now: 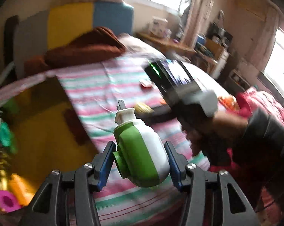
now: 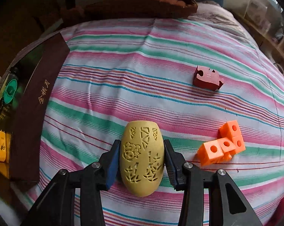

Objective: Organize rigid objects
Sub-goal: 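Carry bottle toward tray with left gripper while right gripper grasps yellow egg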

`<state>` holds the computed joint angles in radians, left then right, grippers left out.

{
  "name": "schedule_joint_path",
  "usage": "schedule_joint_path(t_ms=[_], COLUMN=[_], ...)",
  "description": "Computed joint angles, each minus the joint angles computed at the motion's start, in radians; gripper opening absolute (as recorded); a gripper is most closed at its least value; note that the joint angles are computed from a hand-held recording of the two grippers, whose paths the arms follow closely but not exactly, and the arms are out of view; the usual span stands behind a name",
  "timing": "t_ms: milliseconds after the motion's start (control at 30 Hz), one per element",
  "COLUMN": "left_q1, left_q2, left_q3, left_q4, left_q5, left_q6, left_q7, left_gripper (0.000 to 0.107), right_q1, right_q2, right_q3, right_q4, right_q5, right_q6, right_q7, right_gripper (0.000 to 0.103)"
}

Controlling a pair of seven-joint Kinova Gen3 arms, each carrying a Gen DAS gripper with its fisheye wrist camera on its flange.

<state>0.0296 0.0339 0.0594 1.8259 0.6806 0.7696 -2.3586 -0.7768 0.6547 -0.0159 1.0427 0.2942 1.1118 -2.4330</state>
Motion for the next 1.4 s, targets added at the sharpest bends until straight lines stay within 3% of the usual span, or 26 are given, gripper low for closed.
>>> schedule_joint_path(t_ms=[100, 300, 567, 900, 1233, 1400], left_q1=[-0.022, -0.047, -0.092, -0.133, -0.180, -0.257], left_q2=[-0.031, -0.091, -0.134, -0.127, -0.109, -0.039], left_q3=[-0.026, -0.062, -0.127, -0.152, -0.185, -0.220], left_q4=[-0.002, 0.032, 0.073, 0.092, 0.088, 0.017], left_q5=[-0.022, -0.170, -0.244, -0.270, -0.225, -0.079], left_q6=[-0.020, -0.135, -0.150, -0.150, -0.110, 0.032], left_q7=[0.049, 0.210, 0.280, 0.319, 0.290, 0.195], left_gripper=[0.053, 0.053, 0.053, 0.053, 0.053, 0.053], right_q1=[-0.031, -0.034, -0.051, -0.070, -0.073, -0.076], right_q2=[-0.016, -0.023, -0.013, -0.006, -0.001, 0.003], right_q3=[0.016, 0.011, 0.018, 0.026, 0.027, 0.029], right_q4=[0.045, 0.066, 0.067, 0.066, 0.060, 0.052], right_q5=[0.042, 0.068, 0.099, 0.134, 0.140, 0.144], right_q6=[-0.034, -0.056, -0.066, -0.060, -0.057, -0.048], right_q7=[-0.031, -0.039, -0.041, -0.038, -0.036, -0.030], right_gripper=[0.046, 0.046, 0.046, 0.045, 0.045, 0.045])
